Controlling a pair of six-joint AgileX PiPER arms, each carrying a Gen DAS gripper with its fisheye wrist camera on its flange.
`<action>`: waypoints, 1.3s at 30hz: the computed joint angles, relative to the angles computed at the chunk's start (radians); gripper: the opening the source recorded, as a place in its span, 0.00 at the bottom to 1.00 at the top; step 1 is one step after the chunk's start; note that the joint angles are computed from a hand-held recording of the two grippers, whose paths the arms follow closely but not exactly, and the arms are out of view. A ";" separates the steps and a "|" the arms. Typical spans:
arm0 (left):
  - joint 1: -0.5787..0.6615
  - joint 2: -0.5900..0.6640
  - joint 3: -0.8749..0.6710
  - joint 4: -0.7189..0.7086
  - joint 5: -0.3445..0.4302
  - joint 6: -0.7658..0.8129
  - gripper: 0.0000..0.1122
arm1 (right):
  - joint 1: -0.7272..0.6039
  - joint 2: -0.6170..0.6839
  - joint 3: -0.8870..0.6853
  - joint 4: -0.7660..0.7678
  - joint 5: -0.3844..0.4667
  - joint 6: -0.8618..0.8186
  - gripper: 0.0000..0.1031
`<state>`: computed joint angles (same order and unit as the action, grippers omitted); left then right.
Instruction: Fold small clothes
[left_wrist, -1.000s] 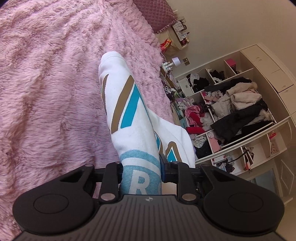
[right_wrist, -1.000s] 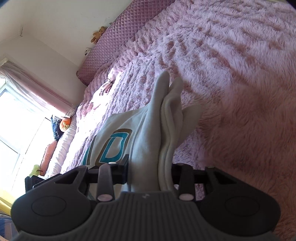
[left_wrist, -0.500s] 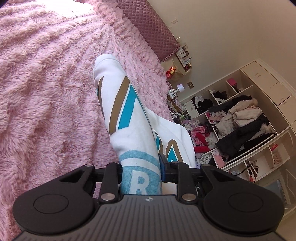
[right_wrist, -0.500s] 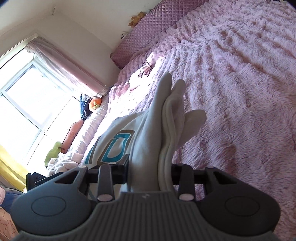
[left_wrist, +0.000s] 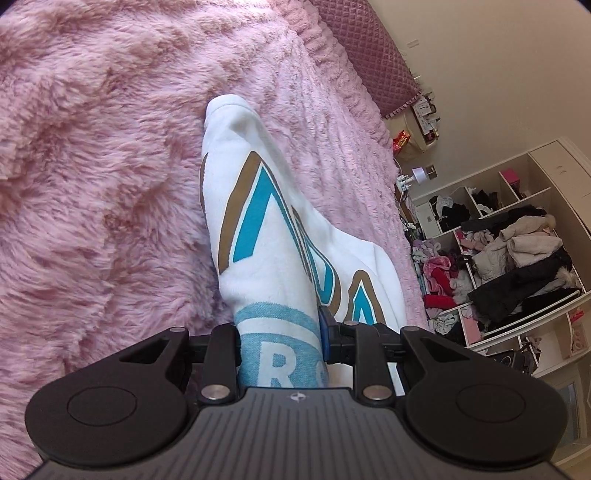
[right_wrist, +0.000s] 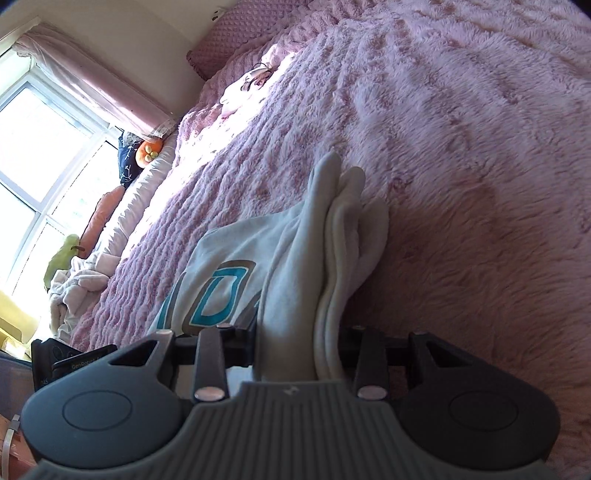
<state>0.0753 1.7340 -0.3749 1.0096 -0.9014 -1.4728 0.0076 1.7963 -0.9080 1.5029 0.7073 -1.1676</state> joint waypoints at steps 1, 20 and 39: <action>0.013 0.030 0.001 -0.006 -0.019 0.028 0.30 | -0.001 0.013 0.001 0.017 0.001 -0.016 0.32; -0.091 -0.770 0.172 0.419 0.322 -0.404 0.41 | -0.296 -0.303 0.336 -0.173 0.155 -0.285 0.39; -0.523 -0.576 0.167 -0.313 0.543 0.150 0.47 | -0.382 -0.338 0.452 -0.159 0.119 -0.210 0.18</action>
